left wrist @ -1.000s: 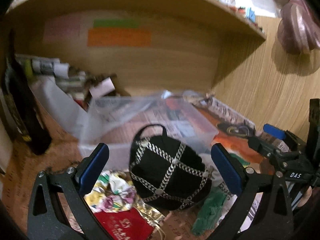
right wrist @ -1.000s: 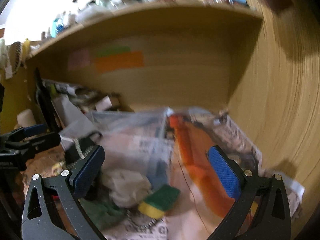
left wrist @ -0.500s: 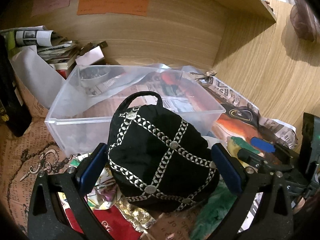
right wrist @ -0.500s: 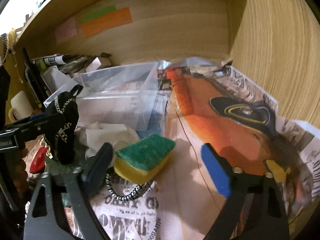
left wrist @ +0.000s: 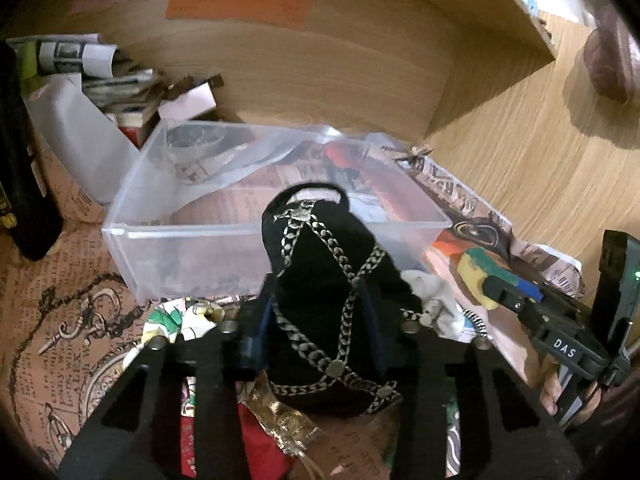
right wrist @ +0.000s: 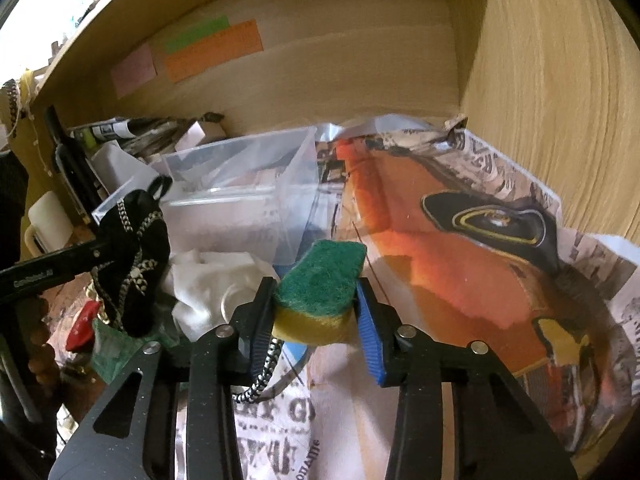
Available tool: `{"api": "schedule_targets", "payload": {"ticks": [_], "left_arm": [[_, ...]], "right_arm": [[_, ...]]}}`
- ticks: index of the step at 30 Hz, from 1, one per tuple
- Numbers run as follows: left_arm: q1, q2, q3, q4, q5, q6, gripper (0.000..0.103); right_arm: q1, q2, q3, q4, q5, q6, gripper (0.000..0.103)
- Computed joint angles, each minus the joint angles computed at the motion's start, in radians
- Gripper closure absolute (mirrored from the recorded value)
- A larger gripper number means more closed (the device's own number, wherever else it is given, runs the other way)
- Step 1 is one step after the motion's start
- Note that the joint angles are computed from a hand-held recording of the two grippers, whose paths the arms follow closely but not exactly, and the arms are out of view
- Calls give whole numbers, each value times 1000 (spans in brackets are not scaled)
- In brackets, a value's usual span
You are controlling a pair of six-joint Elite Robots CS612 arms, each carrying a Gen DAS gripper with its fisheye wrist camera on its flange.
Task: Organize soft objects
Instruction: 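Grasp the black chain-patterned bag with the left tool while the right tool grasps the green-yellow sponge, then carry the bag and sponge into the clear plastic bin and open both tools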
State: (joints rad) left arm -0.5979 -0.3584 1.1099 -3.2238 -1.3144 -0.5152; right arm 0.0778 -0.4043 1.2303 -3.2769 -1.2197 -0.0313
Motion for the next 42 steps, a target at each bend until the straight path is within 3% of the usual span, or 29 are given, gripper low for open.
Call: {"api": "schedule_targets", "payload": {"ticks": [6,15,22,32,37,42], "left_arm": [[-8,-17,27,-77,21,44,82],[-7,-43,34,-139,56,99,85],[2,-53,13,-164,127,140,85],[31,-26,-82,-68,229,159,85],[54,1,-137,33,199,128,85],[78,31,-192,156,112,98,85]], "right_arm": [[0,-5,-1,-59,5,9,67],[4,4,-37,-137,32,19,67],[9,25,-102,-165,71,10,67],[34,66,-228,-85,121,-33,67],[46,90,-297,31,129,-89,67],[61,121,-371,179,97,-162,67]]}}
